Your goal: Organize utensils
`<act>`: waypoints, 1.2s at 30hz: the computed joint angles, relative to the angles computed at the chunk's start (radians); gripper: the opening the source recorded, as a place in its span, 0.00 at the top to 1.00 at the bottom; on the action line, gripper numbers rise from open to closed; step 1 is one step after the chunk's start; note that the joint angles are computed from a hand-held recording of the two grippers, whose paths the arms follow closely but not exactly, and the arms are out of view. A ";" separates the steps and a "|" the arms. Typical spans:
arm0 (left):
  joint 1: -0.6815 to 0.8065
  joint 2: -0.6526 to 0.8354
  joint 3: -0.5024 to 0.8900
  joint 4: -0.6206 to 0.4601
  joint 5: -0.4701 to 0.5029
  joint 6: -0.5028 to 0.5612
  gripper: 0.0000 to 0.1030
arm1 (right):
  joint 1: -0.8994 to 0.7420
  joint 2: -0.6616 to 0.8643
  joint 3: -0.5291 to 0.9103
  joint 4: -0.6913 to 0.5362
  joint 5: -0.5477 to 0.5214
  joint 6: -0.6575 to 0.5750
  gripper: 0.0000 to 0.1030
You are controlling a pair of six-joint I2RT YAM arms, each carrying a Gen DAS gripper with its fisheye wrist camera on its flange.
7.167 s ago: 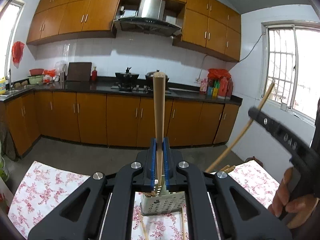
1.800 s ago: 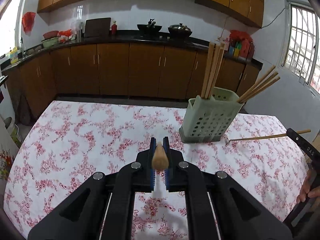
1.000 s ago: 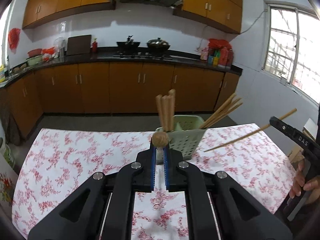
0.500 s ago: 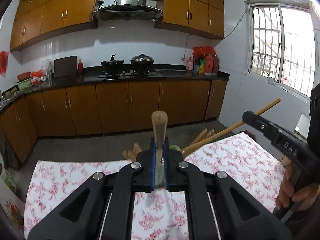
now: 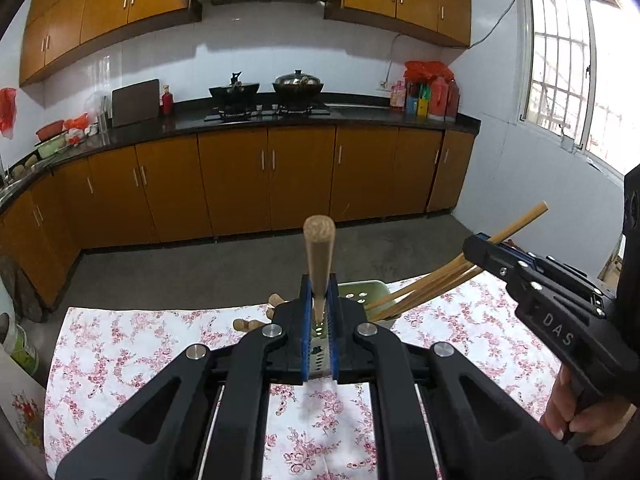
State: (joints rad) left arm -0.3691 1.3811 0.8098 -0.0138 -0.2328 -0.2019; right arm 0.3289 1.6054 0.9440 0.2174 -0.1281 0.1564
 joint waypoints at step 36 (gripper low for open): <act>-0.452 -0.798 -0.683 0.018 -0.624 -0.160 0.02 | 0.297 -0.645 -0.765 0.333 0.477 -0.049 0.04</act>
